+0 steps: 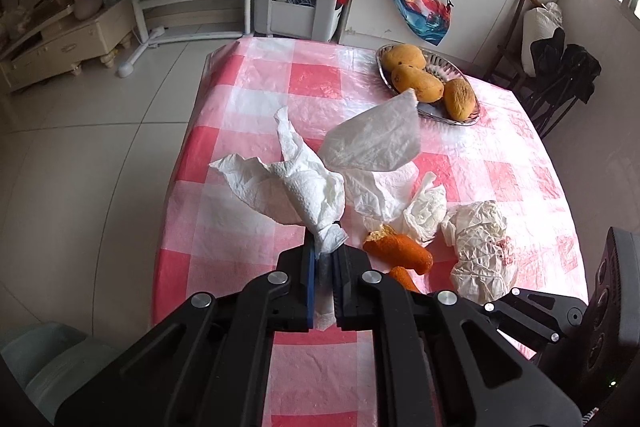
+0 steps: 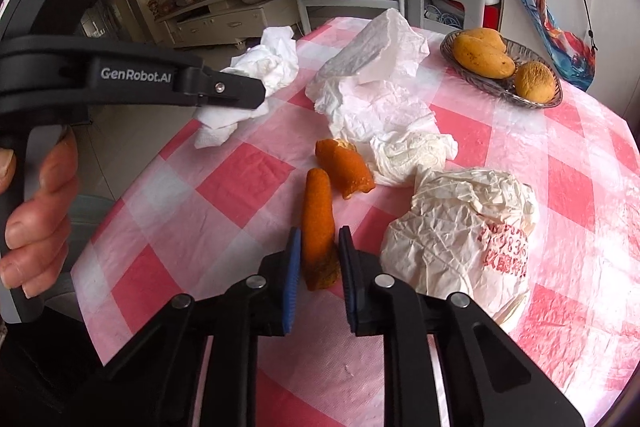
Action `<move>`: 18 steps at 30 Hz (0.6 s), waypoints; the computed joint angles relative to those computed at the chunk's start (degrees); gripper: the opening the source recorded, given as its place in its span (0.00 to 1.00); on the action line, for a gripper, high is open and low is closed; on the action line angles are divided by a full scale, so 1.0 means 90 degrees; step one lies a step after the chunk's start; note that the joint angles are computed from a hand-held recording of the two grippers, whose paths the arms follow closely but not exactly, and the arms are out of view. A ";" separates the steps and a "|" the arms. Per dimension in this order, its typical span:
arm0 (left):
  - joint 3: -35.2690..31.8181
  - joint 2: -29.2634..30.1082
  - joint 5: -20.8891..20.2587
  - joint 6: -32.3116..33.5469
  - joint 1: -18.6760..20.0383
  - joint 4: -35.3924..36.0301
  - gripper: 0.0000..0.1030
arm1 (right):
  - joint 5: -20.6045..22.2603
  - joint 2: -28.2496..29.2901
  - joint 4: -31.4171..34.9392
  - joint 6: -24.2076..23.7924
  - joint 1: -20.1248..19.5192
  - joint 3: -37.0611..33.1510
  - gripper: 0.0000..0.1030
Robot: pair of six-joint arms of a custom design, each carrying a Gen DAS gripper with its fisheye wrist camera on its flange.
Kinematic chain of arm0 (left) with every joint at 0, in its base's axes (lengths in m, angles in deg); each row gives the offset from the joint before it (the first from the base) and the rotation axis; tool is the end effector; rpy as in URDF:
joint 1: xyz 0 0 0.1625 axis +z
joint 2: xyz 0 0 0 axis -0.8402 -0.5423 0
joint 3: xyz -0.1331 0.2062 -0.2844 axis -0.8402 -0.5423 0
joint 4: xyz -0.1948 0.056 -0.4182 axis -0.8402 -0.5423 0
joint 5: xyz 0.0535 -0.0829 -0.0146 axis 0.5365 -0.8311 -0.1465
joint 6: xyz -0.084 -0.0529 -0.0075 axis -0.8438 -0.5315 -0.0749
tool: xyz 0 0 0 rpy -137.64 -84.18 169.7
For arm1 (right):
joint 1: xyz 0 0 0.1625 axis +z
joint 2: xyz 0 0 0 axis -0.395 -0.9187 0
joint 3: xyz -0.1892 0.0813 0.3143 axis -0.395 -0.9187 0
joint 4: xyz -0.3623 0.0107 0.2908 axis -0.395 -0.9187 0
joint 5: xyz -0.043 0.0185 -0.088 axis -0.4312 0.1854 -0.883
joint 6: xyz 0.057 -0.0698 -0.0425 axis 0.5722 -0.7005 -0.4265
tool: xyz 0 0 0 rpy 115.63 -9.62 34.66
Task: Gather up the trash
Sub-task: 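Grasp a white tissue with the left gripper while the right gripper grasps the long orange peel, then carry both to the yellow bucket, dropping the peel from the right gripper while the left drops the tissue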
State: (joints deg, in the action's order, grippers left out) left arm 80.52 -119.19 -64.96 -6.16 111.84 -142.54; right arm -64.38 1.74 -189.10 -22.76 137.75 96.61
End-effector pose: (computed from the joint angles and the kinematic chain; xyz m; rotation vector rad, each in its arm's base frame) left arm -0.2109 -0.6128 0.2155 0.8883 2.5079 -0.3922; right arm 0.3031 -0.4975 0.0754 0.2900 -2.4476 0.8050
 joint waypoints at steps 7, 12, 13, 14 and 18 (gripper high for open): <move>0.0588 -0.0393 0.0337 0.0502 -0.0333 -0.0716 0.07 | 0.0486 -0.0433 -0.0120 -0.0044 0.0054 0.0411 0.17; 0.0942 -0.0676 0.0496 0.0804 -0.0561 -0.1095 0.07 | 0.1044 -0.0868 0.0037 0.0053 0.0092 0.0743 0.17; 0.0990 -0.0727 0.0494 0.0846 -0.0593 -0.1132 0.07 | 0.1115 -0.0922 0.0112 0.0063 0.0119 0.0769 0.17; 0.1036 -0.0777 0.0496 0.0875 -0.0623 -0.1162 0.07 | 0.1256 -0.1004 0.0208 0.0040 0.0138 0.0817 0.17; 0.1176 -0.0946 0.0490 0.0936 -0.0707 -0.1219 0.07 | 0.1667 -0.1210 0.0565 -0.0143 0.0283 0.0938 0.17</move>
State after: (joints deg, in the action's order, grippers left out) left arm 91.10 -127.70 -60.55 2.26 105.48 -153.51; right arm -49.38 -9.15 -184.01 -24.05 140.30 105.04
